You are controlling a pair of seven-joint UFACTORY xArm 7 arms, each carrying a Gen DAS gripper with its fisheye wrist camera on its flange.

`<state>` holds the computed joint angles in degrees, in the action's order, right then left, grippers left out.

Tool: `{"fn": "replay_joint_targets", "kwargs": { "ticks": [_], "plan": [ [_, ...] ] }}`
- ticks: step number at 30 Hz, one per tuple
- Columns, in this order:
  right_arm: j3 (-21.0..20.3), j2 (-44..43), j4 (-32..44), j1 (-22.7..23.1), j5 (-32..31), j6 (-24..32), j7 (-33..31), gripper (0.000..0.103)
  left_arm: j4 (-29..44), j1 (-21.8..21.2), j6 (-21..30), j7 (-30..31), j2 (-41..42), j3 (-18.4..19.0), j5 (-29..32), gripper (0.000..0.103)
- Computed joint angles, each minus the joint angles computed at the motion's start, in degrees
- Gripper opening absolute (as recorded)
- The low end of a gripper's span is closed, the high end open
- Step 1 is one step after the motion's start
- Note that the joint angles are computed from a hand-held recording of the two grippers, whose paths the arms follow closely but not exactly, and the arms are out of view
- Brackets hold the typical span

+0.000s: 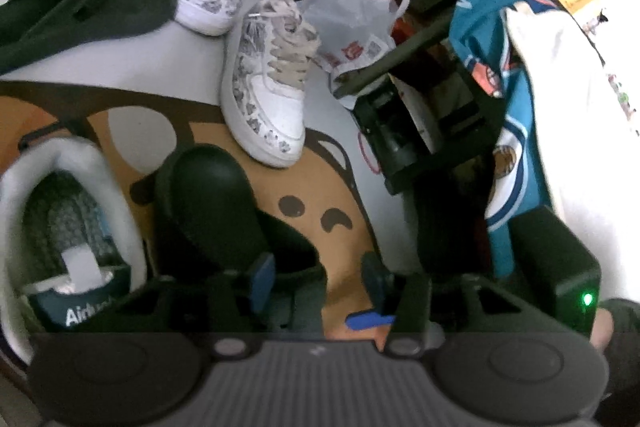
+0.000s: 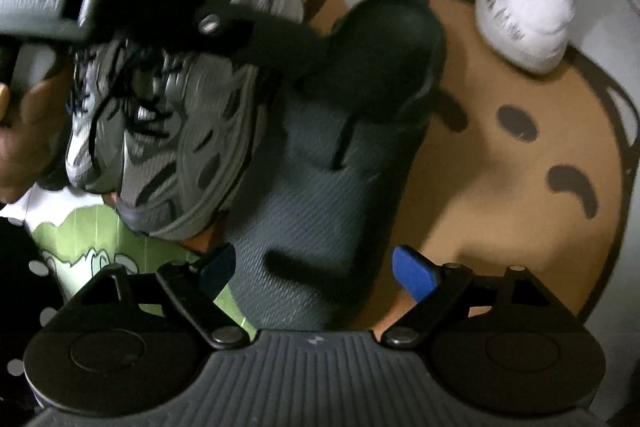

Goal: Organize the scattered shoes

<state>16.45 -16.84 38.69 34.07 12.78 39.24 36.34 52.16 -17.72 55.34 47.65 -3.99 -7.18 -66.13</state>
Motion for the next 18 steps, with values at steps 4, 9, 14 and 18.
{"fn": "replay_joint_targets", "kwargs": {
  "ticks": [4, 9, 14, 18],
  "plan": [
    [0.4, -0.9, -0.8, -0.7, -1.3, -2.3, 1.9, 0.09, 0.0, 0.8, -0.5, -0.6, -0.5, 0.7, -0.7, 0.051],
    [1.2, -1.1, 0.4, -2.0, -4.9, -4.5, 4.8, 0.089, 1.1, 2.3, -2.8, -2.2, 0.1, 1.6, -2.6, 0.051],
    [0.8, -1.6, 0.4, -2.9, -7.5, -6.8, 5.6, 0.087, 2.6, 2.8, -8.0, -3.7, 0.8, 1.3, -3.0, 0.052],
    [1.3, -2.1, 0.6, -4.0, -10.0, -6.8, 7.0, 0.083, 3.3, 2.4, -13.5, -5.3, 1.2, 0.7, -3.0, 0.055]
  ]
}}
